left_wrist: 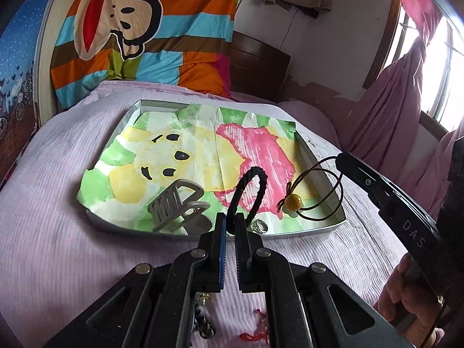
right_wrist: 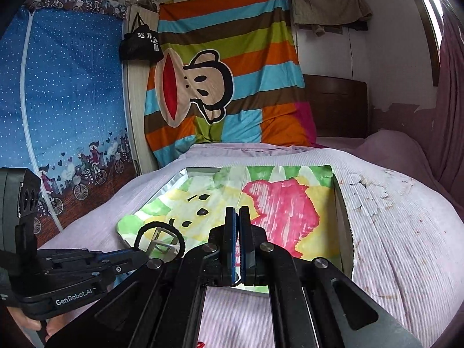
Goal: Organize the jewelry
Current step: 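Carry the hair tie and bead cord into the tray and open both tools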
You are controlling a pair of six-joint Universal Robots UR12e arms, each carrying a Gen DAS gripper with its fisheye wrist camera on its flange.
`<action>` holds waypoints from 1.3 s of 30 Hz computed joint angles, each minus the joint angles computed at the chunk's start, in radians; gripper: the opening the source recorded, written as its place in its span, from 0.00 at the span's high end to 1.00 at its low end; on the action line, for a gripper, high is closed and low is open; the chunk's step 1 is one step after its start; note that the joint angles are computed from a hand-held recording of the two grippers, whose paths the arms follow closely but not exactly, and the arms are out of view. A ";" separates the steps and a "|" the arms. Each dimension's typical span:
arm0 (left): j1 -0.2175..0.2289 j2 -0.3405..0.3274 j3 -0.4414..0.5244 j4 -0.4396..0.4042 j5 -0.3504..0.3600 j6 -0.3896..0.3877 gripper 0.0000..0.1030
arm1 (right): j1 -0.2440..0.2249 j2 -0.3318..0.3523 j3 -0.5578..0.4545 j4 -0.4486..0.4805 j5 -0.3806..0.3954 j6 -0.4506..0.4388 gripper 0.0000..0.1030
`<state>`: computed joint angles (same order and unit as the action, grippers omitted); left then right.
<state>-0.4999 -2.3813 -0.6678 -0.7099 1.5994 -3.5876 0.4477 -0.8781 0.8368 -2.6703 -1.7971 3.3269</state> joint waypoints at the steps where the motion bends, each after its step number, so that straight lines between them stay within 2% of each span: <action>1: 0.001 -0.012 0.023 -0.020 -0.006 -0.005 0.95 | -0.002 0.005 -0.007 0.012 0.002 0.007 0.98; 6: 0.006 -0.066 0.119 -0.110 -0.043 -0.039 0.95 | -0.014 0.015 -0.008 0.072 0.025 0.062 0.98; 11: 0.000 -0.099 0.175 -0.181 -0.032 -0.039 0.94 | -0.021 0.005 0.036 0.082 0.045 0.095 0.98; 18: -0.006 -0.092 0.160 -0.157 -0.017 -0.046 0.94 | -0.027 -0.005 0.072 0.075 0.062 0.115 0.97; 23: -0.013 -0.075 0.124 -0.117 0.005 -0.019 0.93 | -0.031 -0.014 0.103 0.049 0.069 0.135 0.96; 25: -0.014 -0.063 0.101 -0.092 0.009 -0.015 0.85 | -0.030 -0.019 0.117 0.031 0.066 0.134 0.92; 26: -0.016 -0.057 0.087 -0.076 0.015 -0.010 0.82 | -0.030 -0.022 0.125 0.022 0.063 0.134 0.86; 27: -0.018 -0.049 0.072 -0.060 0.026 -0.004 0.75 | -0.030 -0.025 0.135 0.009 0.061 0.136 0.77; 29: -0.022 -0.033 0.039 -0.023 0.048 0.004 0.63 | -0.029 -0.034 0.155 -0.020 0.056 0.138 0.68; 31: -0.026 -0.016 0.004 0.019 0.074 0.008 0.53 | -0.029 -0.042 0.171 -0.037 0.052 0.139 0.68; 34: -0.027 0.008 -0.043 0.068 0.094 0.012 0.48 | -0.027 -0.053 0.192 -0.069 0.042 0.139 0.66; 36: -0.031 0.024 -0.076 0.102 0.124 0.019 0.40 | -0.024 -0.061 0.207 -0.097 0.034 0.135 0.56; 39: -0.037 0.047 -0.122 0.152 0.175 0.034 0.27 | -0.018 -0.071 0.227 -0.139 0.018 0.124 0.47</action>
<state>-0.5367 -2.3340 -0.7900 -0.5577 1.7743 -3.5535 0.4299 -0.9492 1.0642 -2.8089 -1.7792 3.4505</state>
